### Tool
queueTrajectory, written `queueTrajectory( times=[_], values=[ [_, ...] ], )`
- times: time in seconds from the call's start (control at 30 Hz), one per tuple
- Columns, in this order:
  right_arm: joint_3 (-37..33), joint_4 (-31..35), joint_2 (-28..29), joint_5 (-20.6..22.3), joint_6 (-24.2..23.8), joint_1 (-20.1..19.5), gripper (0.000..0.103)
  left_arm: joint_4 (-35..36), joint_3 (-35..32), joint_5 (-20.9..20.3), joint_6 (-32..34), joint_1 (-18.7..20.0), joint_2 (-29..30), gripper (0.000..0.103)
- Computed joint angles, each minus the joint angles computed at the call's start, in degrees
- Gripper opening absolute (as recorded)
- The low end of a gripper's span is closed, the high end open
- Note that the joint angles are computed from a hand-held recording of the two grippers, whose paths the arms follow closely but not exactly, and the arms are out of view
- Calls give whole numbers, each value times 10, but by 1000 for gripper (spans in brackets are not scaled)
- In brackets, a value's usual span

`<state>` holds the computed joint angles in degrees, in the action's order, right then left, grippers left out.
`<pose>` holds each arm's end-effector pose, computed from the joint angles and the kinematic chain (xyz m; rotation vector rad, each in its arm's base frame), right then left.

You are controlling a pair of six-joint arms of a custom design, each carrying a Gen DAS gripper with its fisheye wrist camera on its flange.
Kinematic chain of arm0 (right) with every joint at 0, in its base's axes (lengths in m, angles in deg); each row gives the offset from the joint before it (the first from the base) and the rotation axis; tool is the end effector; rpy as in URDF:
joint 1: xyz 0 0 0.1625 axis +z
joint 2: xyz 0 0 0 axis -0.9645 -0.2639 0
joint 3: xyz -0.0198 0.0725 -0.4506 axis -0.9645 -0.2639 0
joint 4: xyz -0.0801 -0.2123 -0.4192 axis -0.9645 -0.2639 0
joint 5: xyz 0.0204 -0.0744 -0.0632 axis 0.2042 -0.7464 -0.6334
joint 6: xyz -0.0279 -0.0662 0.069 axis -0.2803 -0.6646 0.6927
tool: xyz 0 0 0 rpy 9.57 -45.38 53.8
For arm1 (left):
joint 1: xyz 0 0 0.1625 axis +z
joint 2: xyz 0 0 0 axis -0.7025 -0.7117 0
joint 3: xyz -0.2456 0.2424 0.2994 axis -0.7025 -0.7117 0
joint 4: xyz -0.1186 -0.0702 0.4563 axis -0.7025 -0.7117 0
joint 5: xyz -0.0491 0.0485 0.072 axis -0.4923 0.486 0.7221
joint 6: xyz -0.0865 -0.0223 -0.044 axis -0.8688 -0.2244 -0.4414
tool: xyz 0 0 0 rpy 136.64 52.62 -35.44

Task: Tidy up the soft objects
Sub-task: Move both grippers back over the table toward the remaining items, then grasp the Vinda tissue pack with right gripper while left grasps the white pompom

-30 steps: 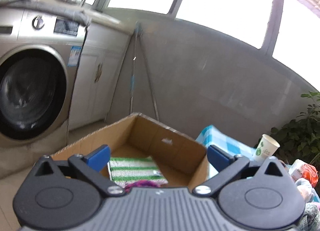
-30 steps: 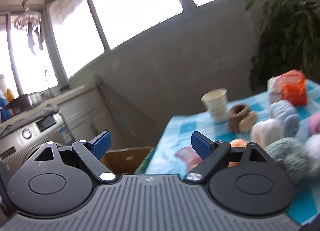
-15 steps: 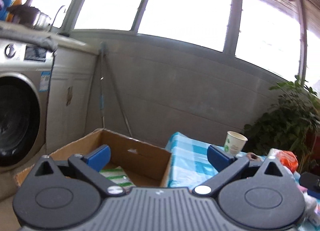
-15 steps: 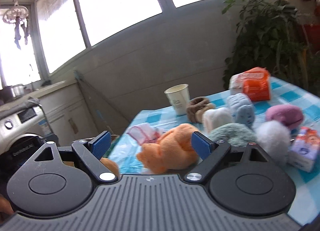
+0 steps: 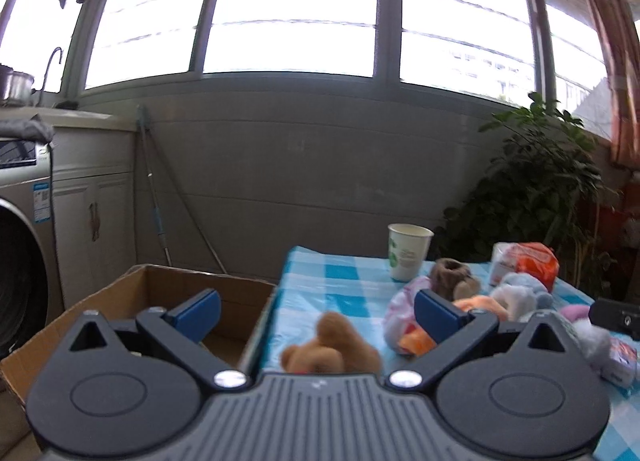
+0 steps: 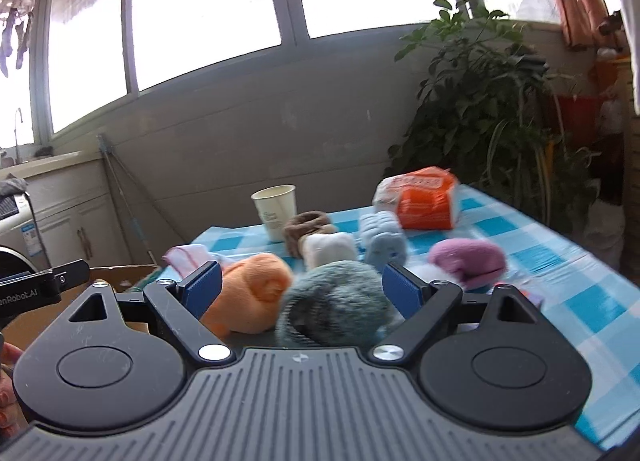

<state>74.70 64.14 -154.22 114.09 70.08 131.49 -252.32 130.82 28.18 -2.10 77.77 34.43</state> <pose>-0.1161 -0.5362 0.2182 0.9752 -2.3199 1.5290 -0.2776 -0.4569 -0.1496 0.1707 1.6665 -1.6540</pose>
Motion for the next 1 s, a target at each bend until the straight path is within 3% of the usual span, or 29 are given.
queueTrajectory(
  times=[0.27, 0.43, 0.63, 0.8, 1.0],
  values=[
    [-21, 18, -3, -33, -6, -32, 103, 149, -30, 9, -121, -6, 45, 102],
    [-35, 21, -1, -36, -9, -46, 103, 284, -34, 9, -264, -6, 67, 102],
    [-42, 11, -2, -46, -28, -64, 103, 391, -45, 2, -355, -5, 87, 102],
    [-57, 22, 1, -41, -53, -69, 103, 489, -47, -5, -436, -1, 98, 102],
    [-116, 98, 26, -12, -94, -65, 103, 581, -55, -24, -490, 1, 105, 102]
  ],
)
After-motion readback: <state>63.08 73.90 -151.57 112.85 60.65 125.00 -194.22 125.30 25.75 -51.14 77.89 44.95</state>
